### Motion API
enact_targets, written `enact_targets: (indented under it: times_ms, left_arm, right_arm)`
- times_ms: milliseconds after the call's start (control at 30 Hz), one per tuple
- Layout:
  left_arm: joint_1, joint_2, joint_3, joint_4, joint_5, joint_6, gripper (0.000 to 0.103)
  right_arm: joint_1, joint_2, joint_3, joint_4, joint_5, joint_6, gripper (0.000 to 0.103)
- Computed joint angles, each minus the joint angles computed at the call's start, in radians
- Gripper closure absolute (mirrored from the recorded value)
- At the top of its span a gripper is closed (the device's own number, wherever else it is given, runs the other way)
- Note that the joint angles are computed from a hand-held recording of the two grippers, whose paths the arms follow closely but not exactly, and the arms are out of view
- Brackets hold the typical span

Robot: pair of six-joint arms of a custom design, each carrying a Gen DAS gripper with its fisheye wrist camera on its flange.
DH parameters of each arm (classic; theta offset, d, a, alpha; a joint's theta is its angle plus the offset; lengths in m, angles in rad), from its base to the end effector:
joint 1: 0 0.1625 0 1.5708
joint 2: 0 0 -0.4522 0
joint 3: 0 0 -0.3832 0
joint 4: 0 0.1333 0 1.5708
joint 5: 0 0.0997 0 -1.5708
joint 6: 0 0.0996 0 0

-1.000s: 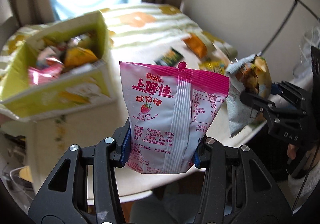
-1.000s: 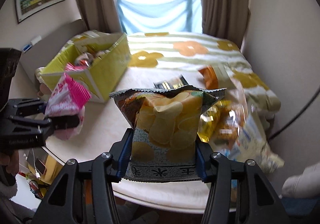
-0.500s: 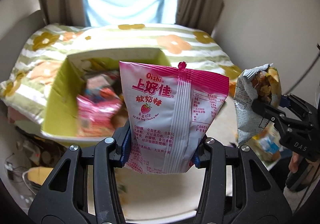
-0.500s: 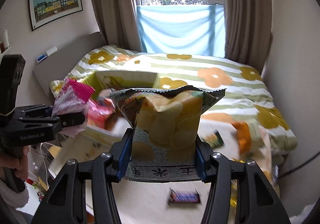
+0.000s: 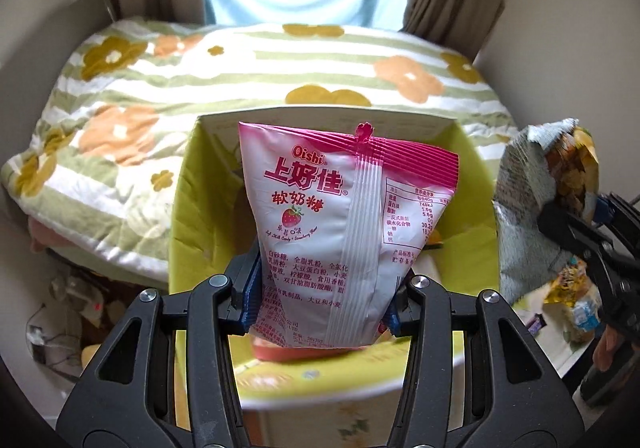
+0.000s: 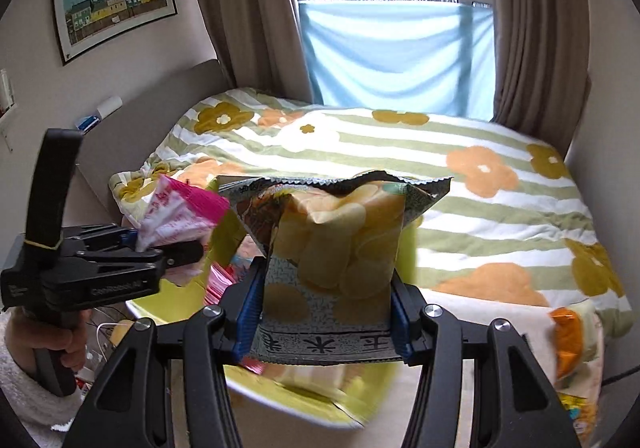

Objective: Organize snacks
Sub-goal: 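Carry both bags over the yellow box and open both tools to drop them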

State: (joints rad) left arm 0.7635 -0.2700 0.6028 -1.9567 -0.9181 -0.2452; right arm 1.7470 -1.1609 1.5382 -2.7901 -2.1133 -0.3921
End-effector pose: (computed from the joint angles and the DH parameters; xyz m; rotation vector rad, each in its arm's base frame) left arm -0.5174 -0.7635 0.0842 0.6877 2.4649 -0.4938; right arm 0.1974 -0.6418 0.4536 0.3781 -2.3389 0.9762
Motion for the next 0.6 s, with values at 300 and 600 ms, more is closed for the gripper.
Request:
enact_targets:
  times_ms: [300, 600]
  left_arm:
    - [0.051, 0.175, -0.347, 0.215, -0.009, -0.01, 0.047]
    - [0.042, 0.149, -0.277, 0.178, 0.052, -0.012, 0.005]
  right_arm:
    - [-0.023, 0.083, -0.095, 0.139, -0.019, 0.058, 0.053]
    - [-0.064, 0.116, -0.17, 0.273, 0.006, 0.064, 0.053]
